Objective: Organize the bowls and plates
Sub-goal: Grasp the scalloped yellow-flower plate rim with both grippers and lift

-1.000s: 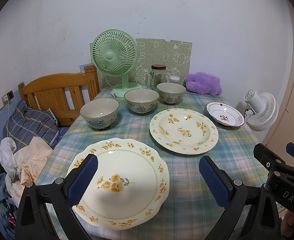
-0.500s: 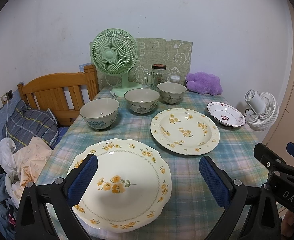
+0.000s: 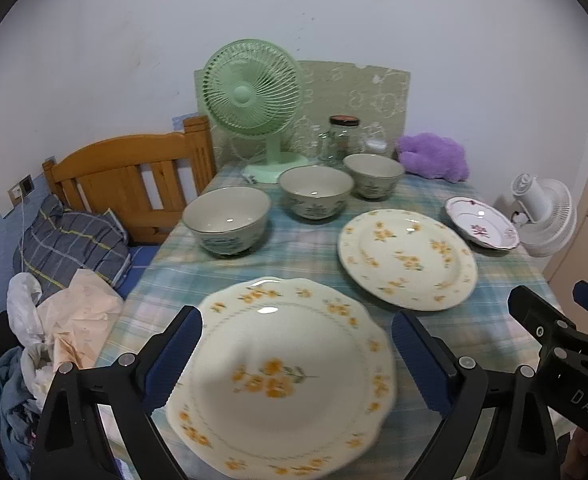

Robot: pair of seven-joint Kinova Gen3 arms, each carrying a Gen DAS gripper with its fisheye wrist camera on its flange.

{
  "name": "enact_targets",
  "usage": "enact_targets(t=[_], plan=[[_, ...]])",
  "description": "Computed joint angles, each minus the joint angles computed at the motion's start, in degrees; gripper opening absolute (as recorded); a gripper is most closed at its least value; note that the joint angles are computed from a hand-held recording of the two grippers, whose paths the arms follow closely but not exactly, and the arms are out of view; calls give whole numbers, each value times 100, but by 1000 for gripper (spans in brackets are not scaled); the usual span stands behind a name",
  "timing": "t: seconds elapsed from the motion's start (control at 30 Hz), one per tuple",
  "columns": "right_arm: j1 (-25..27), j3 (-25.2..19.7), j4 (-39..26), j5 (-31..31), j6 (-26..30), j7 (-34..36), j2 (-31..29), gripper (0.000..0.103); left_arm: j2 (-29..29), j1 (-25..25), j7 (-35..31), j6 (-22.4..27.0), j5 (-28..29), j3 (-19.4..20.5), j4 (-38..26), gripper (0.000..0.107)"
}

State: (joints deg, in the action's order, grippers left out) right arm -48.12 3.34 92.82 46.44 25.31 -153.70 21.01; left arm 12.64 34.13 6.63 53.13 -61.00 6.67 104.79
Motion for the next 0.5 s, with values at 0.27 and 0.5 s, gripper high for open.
enact_targets(t=[0.27,0.5], plan=[[109,-477,-1181,-1171,712,1161,703,93,-157,-706,-1058,-544,689,-161,156,92],[-104,-480,-2443,-2016,1652,1856,1502,85,-72,-1427,-2434,-1308,1731,-362,288,90]])
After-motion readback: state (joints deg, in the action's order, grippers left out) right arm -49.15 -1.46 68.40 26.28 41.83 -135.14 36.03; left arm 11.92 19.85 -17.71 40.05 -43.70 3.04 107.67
